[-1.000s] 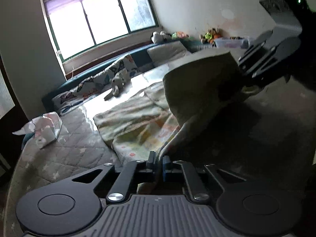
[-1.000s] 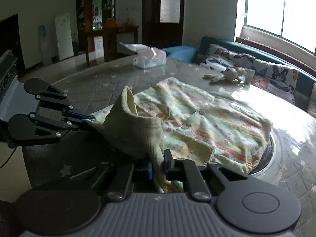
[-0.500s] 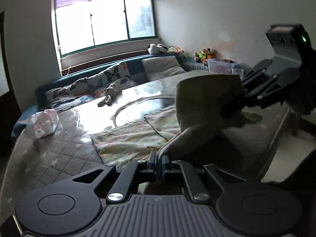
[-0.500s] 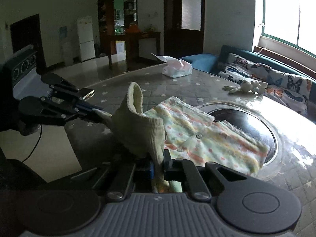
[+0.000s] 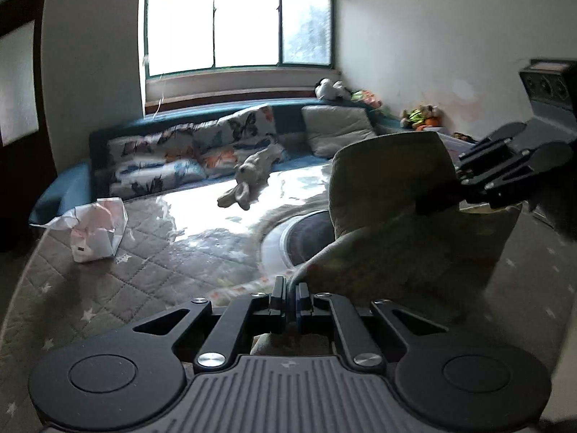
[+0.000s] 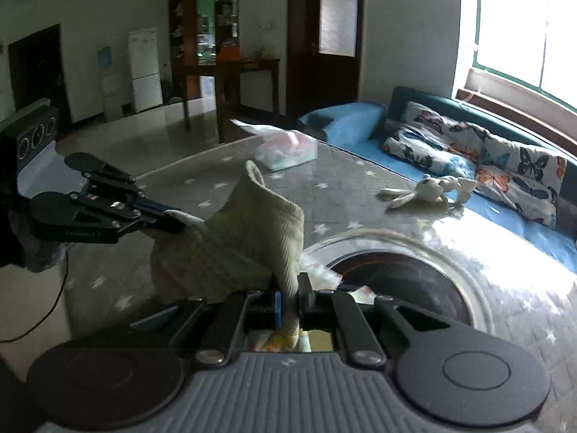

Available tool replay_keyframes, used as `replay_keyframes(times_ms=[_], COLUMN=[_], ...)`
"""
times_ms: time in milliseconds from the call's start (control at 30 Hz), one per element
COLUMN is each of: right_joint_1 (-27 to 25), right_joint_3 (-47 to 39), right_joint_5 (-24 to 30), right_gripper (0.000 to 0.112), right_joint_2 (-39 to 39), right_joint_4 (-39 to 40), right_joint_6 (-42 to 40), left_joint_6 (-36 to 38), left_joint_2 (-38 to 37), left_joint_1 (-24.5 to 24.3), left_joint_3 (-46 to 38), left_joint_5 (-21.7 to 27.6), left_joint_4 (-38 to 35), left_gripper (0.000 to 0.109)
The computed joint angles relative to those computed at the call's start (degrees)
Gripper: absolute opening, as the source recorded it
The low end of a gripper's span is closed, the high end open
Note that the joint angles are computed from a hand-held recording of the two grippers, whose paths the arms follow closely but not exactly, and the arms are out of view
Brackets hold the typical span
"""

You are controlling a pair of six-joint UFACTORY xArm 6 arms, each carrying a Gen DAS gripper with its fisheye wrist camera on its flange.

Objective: Fold clothes
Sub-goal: 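Lift the shirt with the left gripper and fold it toward the right gripper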

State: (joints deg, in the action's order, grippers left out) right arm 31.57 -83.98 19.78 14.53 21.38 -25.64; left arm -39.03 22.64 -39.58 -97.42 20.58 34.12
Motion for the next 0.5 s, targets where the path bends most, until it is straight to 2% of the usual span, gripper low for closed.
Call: replay_keyframes(times_ms=[167, 267, 333, 400, 500], right_joint_1=[-2.63, -3.4, -3.82, -4.17, -4.74], right_joint_3=[-14.29, -19.87, -22.57, -22.57, -19.08], right_joint_5=[3.88, 3.59, 3.05, 0.42, -3.26], right_gripper=[0.007, 0.01, 0.019, 0.031, 0.031], right_joint_2=[12.04, 17.92, 21.2, 22.66, 21.93], right_joint_4=[-4.5, -7.26, -8.68, -11.14, -16.52], right_joint_6=[6.18, 10.95, 14.46, 18.05, 24.77], left_joint_6=[10.67, 12.14, 11.76, 10.82, 9.61], left_joint_2=[13.06, 19.57, 23.5, 26.91, 30.48], left_joint_1=[1.79, 2.54, 2.79, 2.91, 2.98], left_joint_3=[-18.11, -26.92, -32.2, -36.76, -41.68], left_joint_5=[8.35, 12.76, 15.47, 17.98, 20.78], left_joint_4=[-10.77, -12.68, -13.04, -12.75, -12.97], left_gripper=[0.005, 0.006, 0.006, 0.009, 0.014])
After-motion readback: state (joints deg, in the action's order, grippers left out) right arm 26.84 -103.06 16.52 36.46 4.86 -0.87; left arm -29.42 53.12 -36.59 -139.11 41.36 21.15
